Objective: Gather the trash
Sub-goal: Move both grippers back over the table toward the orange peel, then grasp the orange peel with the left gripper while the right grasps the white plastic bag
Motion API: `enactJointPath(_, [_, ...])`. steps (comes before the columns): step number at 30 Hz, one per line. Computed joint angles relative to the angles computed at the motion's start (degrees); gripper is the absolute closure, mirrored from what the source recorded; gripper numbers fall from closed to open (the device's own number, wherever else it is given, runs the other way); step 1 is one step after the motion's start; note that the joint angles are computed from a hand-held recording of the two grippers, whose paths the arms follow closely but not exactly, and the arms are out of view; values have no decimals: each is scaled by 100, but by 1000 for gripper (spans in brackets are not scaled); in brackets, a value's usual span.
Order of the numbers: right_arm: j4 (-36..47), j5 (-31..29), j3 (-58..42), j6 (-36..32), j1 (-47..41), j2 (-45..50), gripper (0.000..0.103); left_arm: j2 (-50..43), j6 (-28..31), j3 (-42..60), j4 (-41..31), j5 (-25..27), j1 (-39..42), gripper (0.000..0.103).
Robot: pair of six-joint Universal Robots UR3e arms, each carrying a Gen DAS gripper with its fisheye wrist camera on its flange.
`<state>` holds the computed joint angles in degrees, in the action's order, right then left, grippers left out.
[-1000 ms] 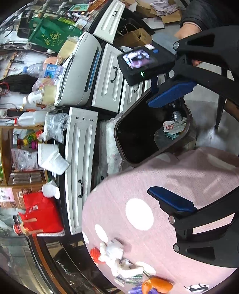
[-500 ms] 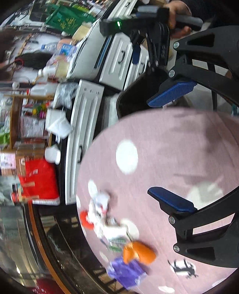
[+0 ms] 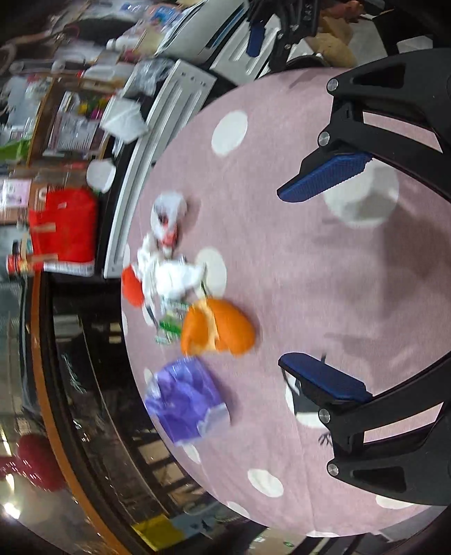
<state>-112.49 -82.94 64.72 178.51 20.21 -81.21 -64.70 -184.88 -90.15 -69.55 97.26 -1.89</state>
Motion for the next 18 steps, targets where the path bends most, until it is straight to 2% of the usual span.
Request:
enactJointPath(8, [287, -155, -1246, 14, 579, 892, 27, -412, 718, 35, 223, -585, 1174, 16])
enactJointPath(11, [374, -191, -1452, 32, 660, 1011, 27, -983, 792, 247, 458, -403, 1089, 16])
enactJointPath(18, [487, -241, -1588, 56, 653, 1087, 27, -1703, 953, 618, 540, -697, 1331, 18])
